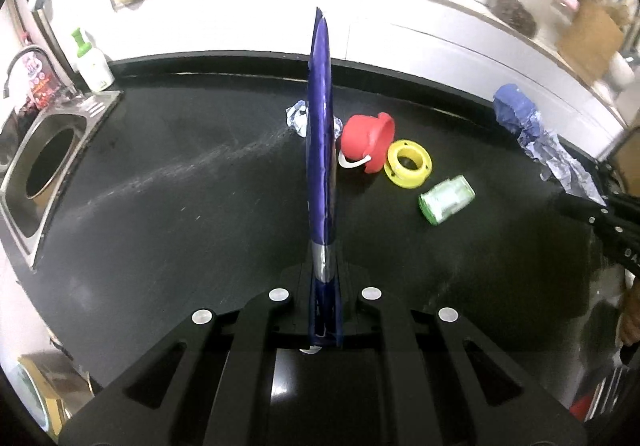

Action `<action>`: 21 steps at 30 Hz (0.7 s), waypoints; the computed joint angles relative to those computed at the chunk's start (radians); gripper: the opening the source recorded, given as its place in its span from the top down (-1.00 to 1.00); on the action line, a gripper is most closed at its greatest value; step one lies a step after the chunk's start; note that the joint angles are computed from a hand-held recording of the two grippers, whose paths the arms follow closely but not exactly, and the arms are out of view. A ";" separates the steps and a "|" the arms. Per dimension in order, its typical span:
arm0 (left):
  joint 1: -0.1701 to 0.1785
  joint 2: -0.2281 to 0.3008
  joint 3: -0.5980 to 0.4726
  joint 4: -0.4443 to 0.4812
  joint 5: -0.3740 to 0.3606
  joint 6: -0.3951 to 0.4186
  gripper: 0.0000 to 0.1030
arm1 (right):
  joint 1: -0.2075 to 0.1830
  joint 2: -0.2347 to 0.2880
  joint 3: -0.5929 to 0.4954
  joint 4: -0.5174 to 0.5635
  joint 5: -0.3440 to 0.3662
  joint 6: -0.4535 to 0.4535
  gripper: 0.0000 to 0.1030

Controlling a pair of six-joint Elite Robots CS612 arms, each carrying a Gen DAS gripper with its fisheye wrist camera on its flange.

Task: Collect trash
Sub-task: 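Carry packet and wrapper over the floor bin and open both tools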

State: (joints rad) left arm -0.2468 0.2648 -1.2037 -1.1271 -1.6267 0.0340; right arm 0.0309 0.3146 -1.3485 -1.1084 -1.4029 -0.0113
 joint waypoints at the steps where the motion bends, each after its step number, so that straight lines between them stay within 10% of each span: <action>1: 0.002 0.003 -0.015 0.008 0.002 0.007 0.90 | 0.002 0.005 -0.017 0.006 -0.001 0.004 0.89; 21: 0.044 0.061 -0.236 0.113 0.030 0.048 0.90 | 0.100 -0.006 -0.059 0.004 0.013 -0.004 0.89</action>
State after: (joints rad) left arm -0.2032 0.3254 -1.4395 -1.0137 -1.5963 0.0825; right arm 0.1309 0.3087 -1.4073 -1.1043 -1.3896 -0.0152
